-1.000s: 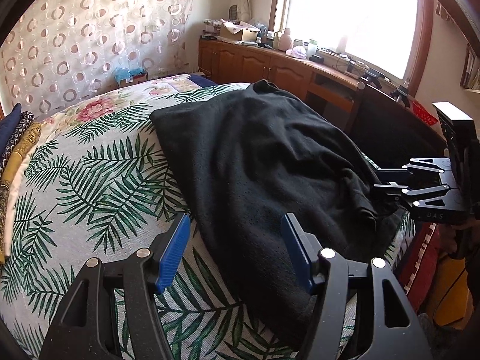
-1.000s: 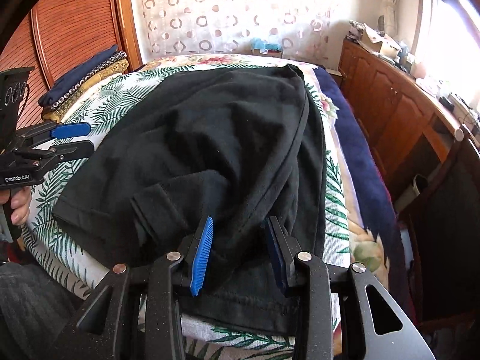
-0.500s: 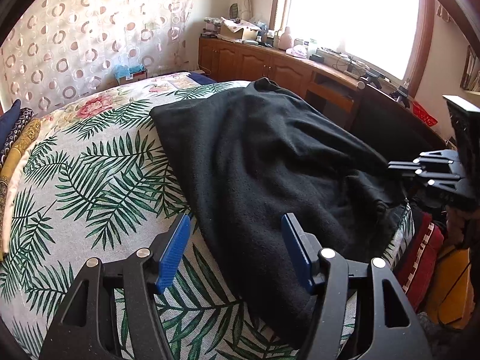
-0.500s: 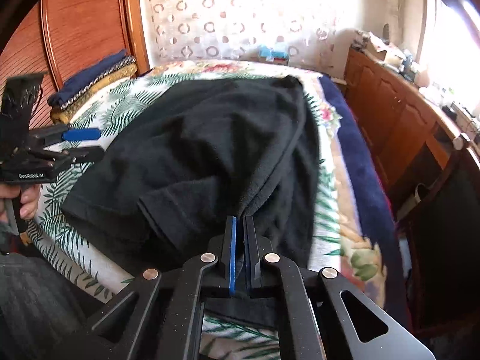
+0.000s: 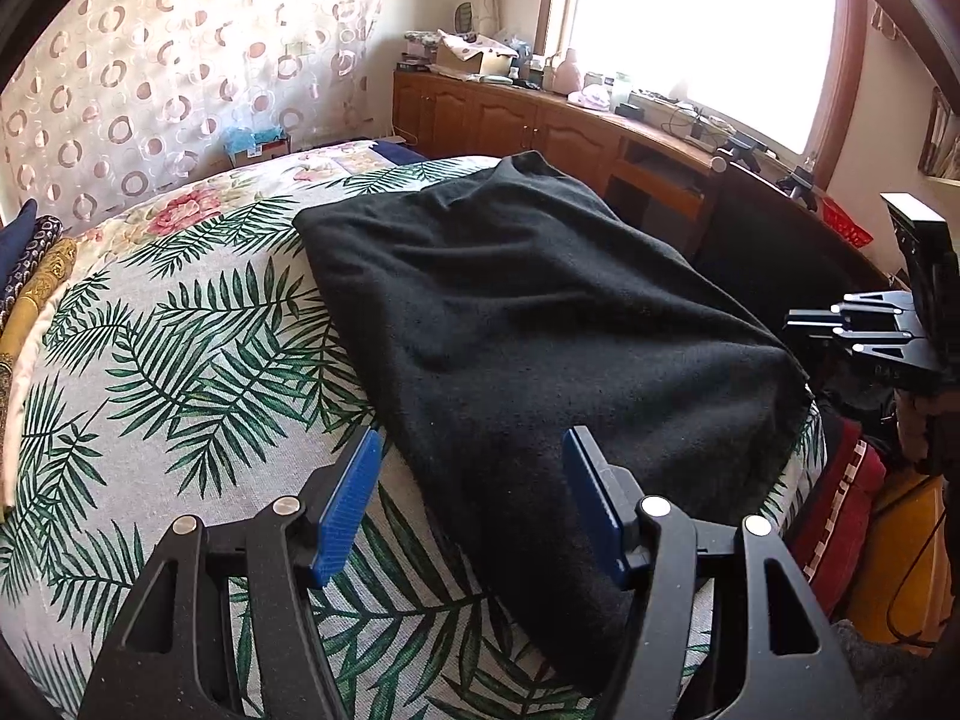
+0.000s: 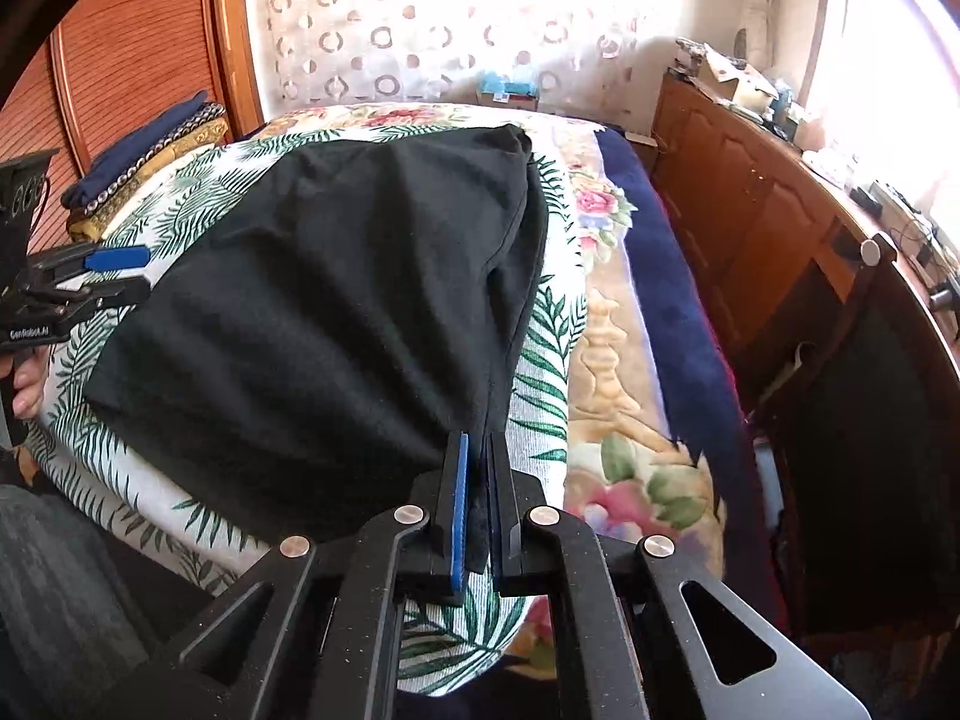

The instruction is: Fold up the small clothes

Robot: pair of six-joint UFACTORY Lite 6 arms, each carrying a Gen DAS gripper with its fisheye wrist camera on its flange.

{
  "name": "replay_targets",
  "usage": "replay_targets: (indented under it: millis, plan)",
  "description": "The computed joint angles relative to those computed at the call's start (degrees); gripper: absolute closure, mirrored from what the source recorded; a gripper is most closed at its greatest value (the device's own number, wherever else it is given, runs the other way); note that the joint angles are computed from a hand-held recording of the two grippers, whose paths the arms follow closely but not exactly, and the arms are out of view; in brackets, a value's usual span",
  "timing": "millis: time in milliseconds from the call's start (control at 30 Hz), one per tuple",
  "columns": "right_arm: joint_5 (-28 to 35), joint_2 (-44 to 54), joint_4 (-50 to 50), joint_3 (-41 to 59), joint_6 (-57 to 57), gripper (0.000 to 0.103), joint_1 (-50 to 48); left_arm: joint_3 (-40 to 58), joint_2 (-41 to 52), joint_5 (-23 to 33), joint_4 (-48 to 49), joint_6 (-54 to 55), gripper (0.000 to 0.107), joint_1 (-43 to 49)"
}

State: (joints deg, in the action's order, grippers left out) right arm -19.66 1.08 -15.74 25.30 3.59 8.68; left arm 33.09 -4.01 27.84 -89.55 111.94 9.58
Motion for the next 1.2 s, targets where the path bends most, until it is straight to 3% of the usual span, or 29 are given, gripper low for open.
replay_targets:
  millis: [33,233,500,767,1200]
  plan:
    - [0.0,0.8,1.6,0.9,-1.1,0.069,-0.3,0.1,0.2,-0.1,0.0,-0.1,0.043,-0.1]
    - [-4.0,3.2,1.3,1.6,2.1,0.054,0.4,0.3,0.8,-0.6,-0.1,-0.1,0.043,-0.3]
    - [-8.1,11.6,2.2,4.7,2.1,0.051,1.2,-0.5,0.7,0.4,2.4,-1.2,0.043,0.6]
    - [-9.3,10.3,-8.4,2.9,11.1,0.049,-2.5,-3.2,-0.6,3.0,7.0,-3.1,0.043,4.2]
    - [-10.6,11.0,-7.1,1.4,8.4,0.048,-2.0,-5.2,-1.0,5.5,9.6,-3.4,0.043,5.7]
